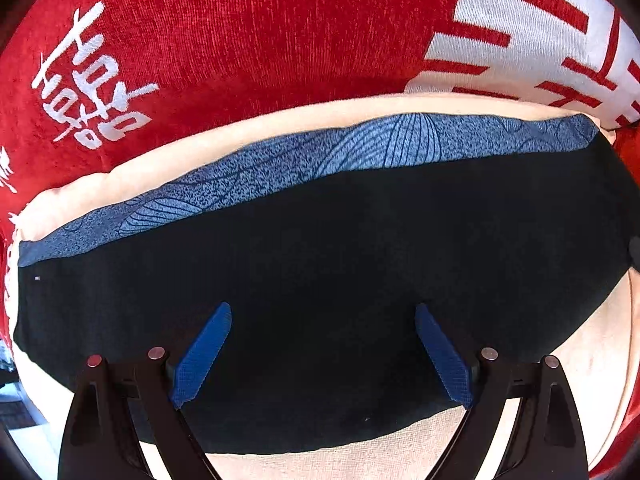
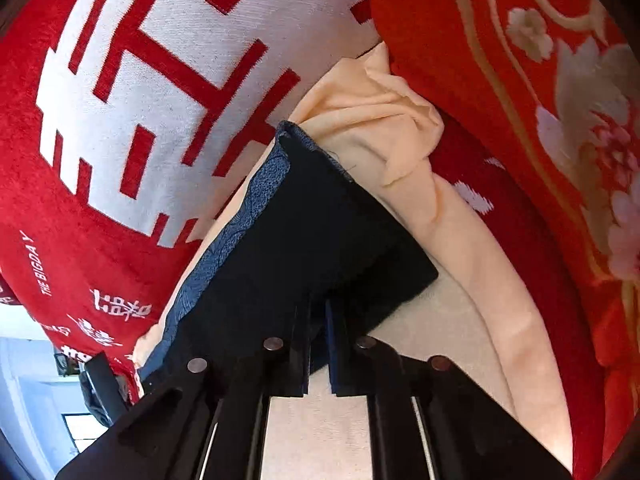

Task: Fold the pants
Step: 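Grasp the trousers leg end with the right gripper and lift it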

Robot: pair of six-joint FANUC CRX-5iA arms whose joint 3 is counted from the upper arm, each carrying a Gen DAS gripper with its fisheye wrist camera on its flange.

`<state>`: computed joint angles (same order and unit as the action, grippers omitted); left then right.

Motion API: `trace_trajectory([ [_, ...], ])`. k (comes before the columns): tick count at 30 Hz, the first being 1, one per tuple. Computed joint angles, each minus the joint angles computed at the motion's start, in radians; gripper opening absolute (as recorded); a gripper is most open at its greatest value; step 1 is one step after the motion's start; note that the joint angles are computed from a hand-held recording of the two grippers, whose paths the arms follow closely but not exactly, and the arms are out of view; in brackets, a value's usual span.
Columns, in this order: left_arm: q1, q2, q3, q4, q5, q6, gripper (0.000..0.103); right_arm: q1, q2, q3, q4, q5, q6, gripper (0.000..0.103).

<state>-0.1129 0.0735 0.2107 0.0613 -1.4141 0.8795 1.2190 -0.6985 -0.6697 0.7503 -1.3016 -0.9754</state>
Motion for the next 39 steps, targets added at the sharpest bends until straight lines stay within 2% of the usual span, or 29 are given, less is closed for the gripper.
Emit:
trace_trajectory([
  [2,0.005,-0.002,0.007,0.011,-0.003,-0.009,0.094,0.051,-0.029,-0.046,0.046,0.016,-0.097,0.026],
  [4,0.016,-0.006,0.007,0.038,0.001,-0.023,0.094,0.128,-0.064,-0.122,0.127,0.035,-0.279,0.034],
  [6,0.018,-0.007,0.003,0.054,0.016,-0.031,0.094,0.152,-0.067,-0.167,0.165,0.066,-0.381,0.037],
  [9,-0.004,0.017,0.02,0.026,0.014,-0.002,0.094,0.169,-0.057,-0.201,0.212,0.055,-0.47,0.037],
  [11,-0.009,0.018,0.009,0.026,0.02,0.012,0.094,0.187,-0.045,-0.174,0.192,-0.005,-0.453,0.037],
  [13,-0.011,0.008,-0.009,0.035,0.035,0.007,0.094,0.202,-0.029,-0.127,0.171,-0.083,-0.376,0.037],
  [14,-0.012,-0.001,-0.021,0.034,0.043,-0.002,0.094,0.195,-0.034,-0.124,0.173,-0.085,-0.355,0.037],
  [17,-0.031,-0.014,-0.037,0.024,0.044,0.015,0.094,0.099,-0.056,-0.123,0.126,-0.003,-0.288,0.037],
  [18,-0.033,-0.013,-0.034,0.02,0.038,0.017,0.094,0.069,-0.065,-0.132,0.12,0.032,-0.283,0.027],
  [19,-0.034,-0.012,-0.03,0.018,0.033,0.016,0.094,0.058,-0.074,-0.14,0.134,0.046,-0.291,0.005],
  [23,-0.033,-0.056,-0.08,0.022,0.044,-0.035,0.094,0.097,-0.052,-0.105,0.117,-0.011,-0.247,0.005],
  [24,-0.03,-0.064,-0.093,0.03,0.053,-0.039,0.094,0.102,-0.057,-0.108,0.105,-0.009,-0.243,0.01],
  [26,-0.028,-0.056,-0.083,0.032,0.035,-0.019,0.094,0.132,-0.082,-0.129,0.107,-0.019,-0.283,0.012],
  [27,-0.029,-0.052,-0.076,0.031,0.025,-0.006,0.094,0.15,-0.091,-0.14,0.134,-0.023,-0.3,0.02],
  [28,-0.029,-0.049,-0.07,0.031,0.017,0.003,0.094,0.17,-0.096,-0.15,0.164,-0.029,-0.315,0.034],
  [30,-0.023,-0.052,-0.07,0.054,0.014,0.008,0.094,0.198,-0.091,-0.161,0.202,-0.037,-0.355,0.049],
  [33,-0.023,-0.063,-0.099,0.092,0.035,0.003,0.094,0.206,-0.079,-0.19,0.22,-0.011,-0.446,0.049],
  [36,-0.031,-0.075,-0.137,0.09,0.057,0.011,0.094,0.21,-0.067,-0.242,0.296,-0.025,-0.563,0.049],
  [39,-0.018,-0.097,-0.177,0.12,0.087,-0.007,0.094,0.16,-0.055,-0.254,0.334,0.0,-0.551,0.049],
])
